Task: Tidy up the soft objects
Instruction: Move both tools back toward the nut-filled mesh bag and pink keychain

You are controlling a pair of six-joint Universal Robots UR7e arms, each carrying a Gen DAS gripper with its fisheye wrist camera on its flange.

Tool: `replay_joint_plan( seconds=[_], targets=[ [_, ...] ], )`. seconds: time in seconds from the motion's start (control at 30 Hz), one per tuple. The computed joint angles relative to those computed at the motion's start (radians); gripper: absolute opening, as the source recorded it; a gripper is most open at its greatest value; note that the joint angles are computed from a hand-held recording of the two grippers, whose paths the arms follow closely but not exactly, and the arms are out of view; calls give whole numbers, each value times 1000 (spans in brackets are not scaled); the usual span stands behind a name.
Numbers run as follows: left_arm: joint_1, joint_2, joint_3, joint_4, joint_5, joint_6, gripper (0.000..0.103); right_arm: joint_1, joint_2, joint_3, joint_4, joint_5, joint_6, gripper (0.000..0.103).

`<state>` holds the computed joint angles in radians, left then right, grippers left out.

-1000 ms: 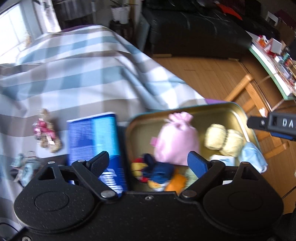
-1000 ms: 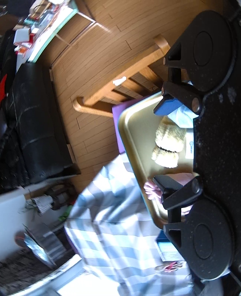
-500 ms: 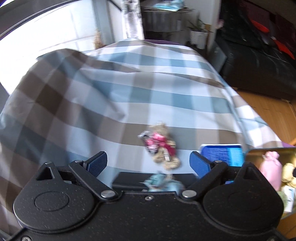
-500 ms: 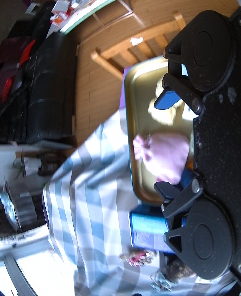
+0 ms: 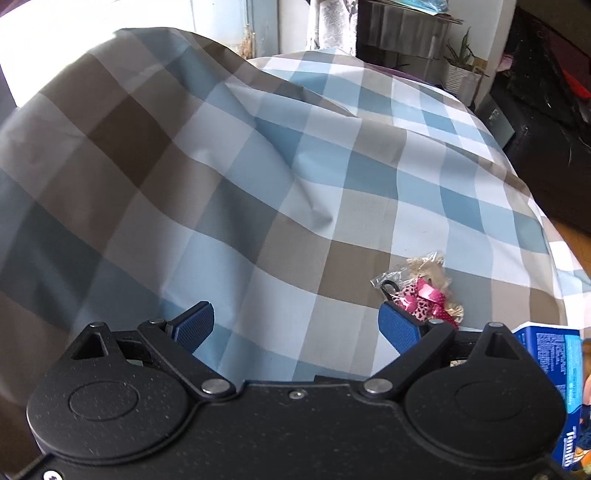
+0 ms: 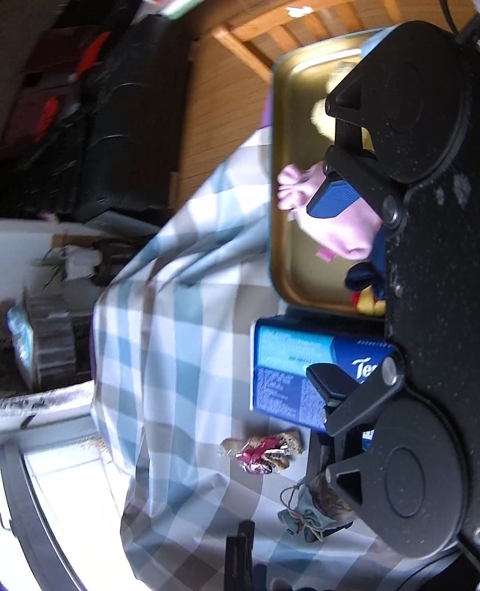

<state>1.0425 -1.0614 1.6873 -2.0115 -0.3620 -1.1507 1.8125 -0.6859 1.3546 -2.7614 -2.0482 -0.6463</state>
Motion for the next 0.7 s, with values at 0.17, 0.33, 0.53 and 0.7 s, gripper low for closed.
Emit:
replay_joint_plan(
  seconds=[0.17,0.33,0.53,0.7],
  targets=[
    [40,16,33,-244,-25,167,92,24,4,80,-131,54,-64,94],
    [74,11,54,-338,-56,190,92,53,34,118,-194,130,-64,102],
    [87,14,70,-388,-42,216,92,89,61,112,-81,218,-114,103],
    [96,15,75,-425,-54,235,98,97,84,131,-47,176,-233,102]
  ],
)
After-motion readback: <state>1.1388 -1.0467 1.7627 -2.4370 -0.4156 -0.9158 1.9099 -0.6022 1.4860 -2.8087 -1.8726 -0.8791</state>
